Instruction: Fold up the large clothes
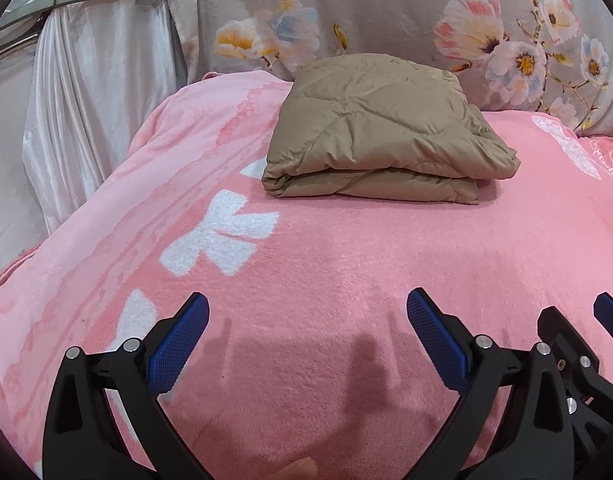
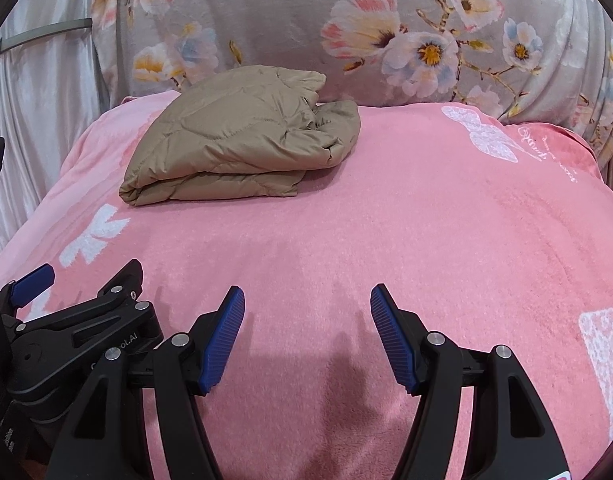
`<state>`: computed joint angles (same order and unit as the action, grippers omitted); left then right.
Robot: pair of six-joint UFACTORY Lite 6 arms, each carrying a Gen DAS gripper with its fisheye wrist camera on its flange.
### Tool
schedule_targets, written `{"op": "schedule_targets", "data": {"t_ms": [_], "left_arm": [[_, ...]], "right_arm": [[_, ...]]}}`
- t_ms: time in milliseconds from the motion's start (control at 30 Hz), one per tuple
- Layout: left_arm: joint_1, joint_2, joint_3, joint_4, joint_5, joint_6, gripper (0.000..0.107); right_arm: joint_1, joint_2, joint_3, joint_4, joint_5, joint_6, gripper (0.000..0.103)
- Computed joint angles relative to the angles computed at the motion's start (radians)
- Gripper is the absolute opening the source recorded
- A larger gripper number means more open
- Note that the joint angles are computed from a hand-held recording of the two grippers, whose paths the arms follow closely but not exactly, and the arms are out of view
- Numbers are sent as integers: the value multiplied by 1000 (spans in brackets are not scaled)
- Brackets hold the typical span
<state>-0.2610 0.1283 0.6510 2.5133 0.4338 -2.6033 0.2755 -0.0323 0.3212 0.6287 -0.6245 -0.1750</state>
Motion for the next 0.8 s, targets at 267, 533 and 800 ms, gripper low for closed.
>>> {"op": "schedule_targets", "data": {"t_ms": [267, 533, 800], "left_arm": [[-1, -1, -1, -4, 0, 3, 97], [1, -2, -2, 0, 0, 1, 97], [2, -2, -2, 2, 1, 0, 97]], "right_arm": [[33, 3, 7, 77, -13, -50, 64], [45, 5, 8, 100, -21, -63, 64], [38, 4, 8, 92, -18, -62, 64]]}}
